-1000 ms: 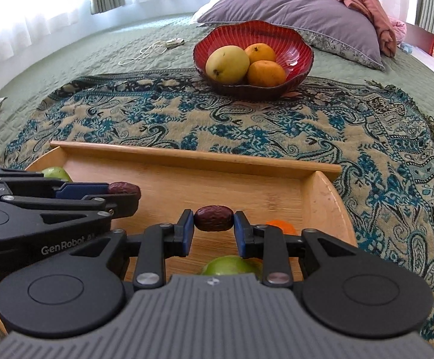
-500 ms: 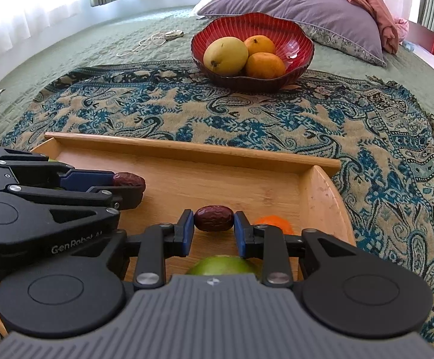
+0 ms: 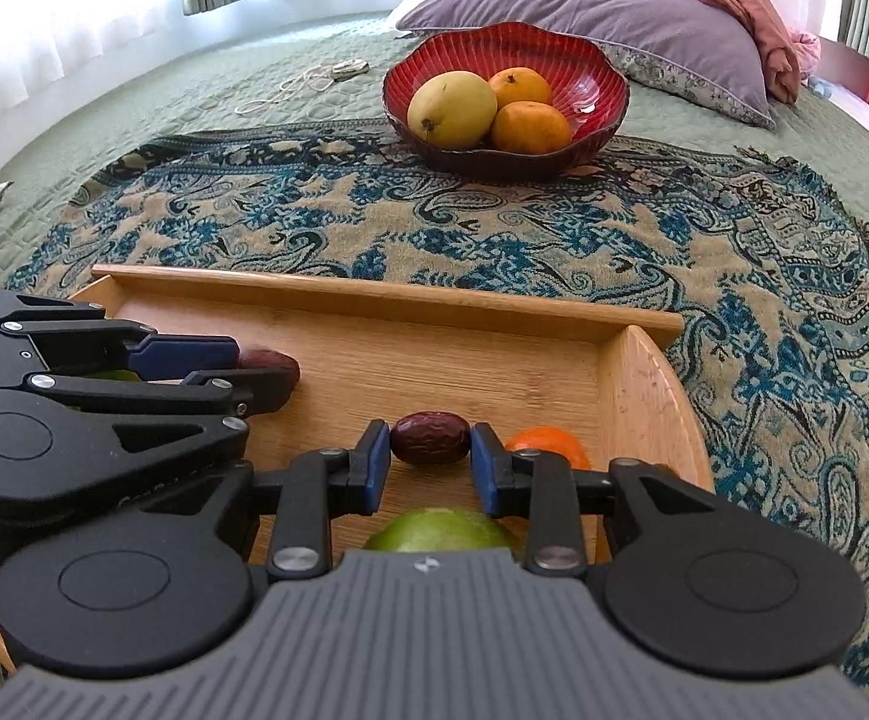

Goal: Organize fruits

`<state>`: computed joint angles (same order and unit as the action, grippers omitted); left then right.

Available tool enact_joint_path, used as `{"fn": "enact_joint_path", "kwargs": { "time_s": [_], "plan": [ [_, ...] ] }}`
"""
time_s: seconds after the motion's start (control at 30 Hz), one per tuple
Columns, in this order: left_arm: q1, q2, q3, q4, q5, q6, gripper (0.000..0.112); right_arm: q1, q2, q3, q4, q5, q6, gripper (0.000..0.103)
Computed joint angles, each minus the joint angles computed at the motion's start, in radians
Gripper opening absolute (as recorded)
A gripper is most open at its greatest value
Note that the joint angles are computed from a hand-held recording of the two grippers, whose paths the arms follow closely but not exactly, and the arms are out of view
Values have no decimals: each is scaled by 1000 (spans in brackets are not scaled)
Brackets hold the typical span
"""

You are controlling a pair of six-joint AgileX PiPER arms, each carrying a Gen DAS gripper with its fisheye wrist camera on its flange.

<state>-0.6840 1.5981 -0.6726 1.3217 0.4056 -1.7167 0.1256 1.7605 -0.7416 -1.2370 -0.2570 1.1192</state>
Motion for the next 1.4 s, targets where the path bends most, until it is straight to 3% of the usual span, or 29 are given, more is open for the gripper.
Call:
{"fn": "enact_joint_path", "kwargs": {
  "time_s": [0.37,0.73,1.0,1.3,1.4],
  "plan": [
    [-16,-48,23,-14,26,-21,44,-32,-31,27,-11,-38,28,47],
    [-84,-196,91,-79,134,-2,66,-33,-153,112,74,-51,-47,58],
    [-204,-301,148,-104,277,-34,82,-28,-268,192,189,-47,-170,67],
    [-404,-428,210,-152,470,-112,92,-21,-404,294,354,-56,-339,80],
    [-481,-481,239,-170,529,-160,95,-35,-457,333,345,-76,-341,87]
  ]
}}
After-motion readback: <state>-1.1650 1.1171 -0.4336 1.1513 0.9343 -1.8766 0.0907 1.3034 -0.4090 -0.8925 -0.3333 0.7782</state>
